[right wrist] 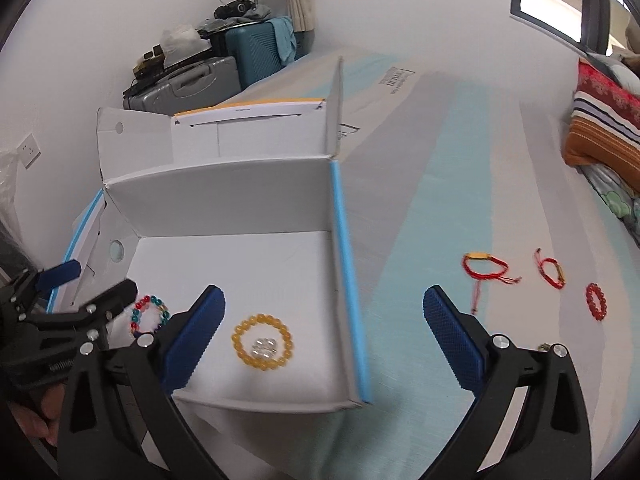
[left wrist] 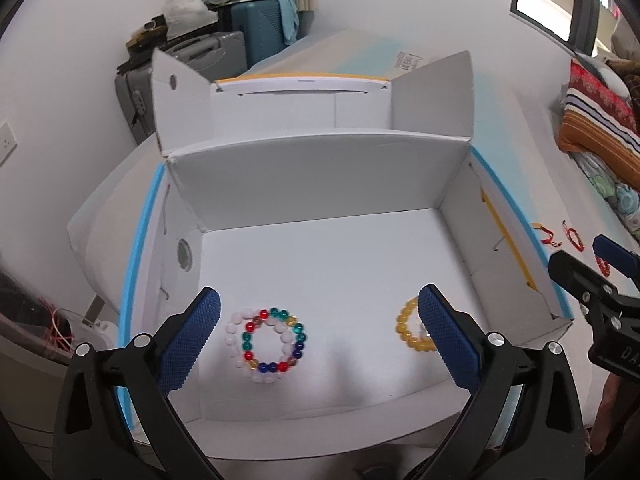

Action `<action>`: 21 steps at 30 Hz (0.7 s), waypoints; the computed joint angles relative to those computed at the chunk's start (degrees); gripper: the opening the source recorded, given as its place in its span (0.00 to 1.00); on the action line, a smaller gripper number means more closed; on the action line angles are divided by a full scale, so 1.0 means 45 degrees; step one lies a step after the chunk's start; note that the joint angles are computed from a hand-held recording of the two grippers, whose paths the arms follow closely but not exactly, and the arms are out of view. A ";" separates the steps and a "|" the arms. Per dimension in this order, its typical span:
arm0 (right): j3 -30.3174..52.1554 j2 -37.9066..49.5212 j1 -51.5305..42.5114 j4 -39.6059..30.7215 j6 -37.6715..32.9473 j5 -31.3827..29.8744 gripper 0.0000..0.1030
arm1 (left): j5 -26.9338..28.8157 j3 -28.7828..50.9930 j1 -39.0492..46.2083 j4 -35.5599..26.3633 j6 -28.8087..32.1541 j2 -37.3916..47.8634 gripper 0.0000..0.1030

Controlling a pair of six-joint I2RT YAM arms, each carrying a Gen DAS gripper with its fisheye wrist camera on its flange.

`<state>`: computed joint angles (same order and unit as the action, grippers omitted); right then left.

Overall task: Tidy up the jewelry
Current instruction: 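Open both tools to drop the glass bracelet and pearls into the box, then move both open tools back over the bracelets on the bed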

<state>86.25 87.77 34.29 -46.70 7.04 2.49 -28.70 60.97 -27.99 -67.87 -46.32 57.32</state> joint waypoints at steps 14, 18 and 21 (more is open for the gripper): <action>-0.1579 -0.1557 -0.3107 -0.0092 -0.0971 -0.1247 0.93 | -0.0582 0.1829 -0.2539 0.0299 -0.1556 0.2246 0.95; -0.2003 -0.1912 -0.4190 -0.0126 -0.1515 -0.1651 0.93 | -0.0906 0.2713 -0.3275 0.0249 -0.1746 0.3204 0.95; -0.2313 -0.2106 -0.5094 -0.0126 -0.2012 -0.2002 0.93 | -0.1058 0.3235 -0.3594 0.0273 -0.1765 0.3776 0.95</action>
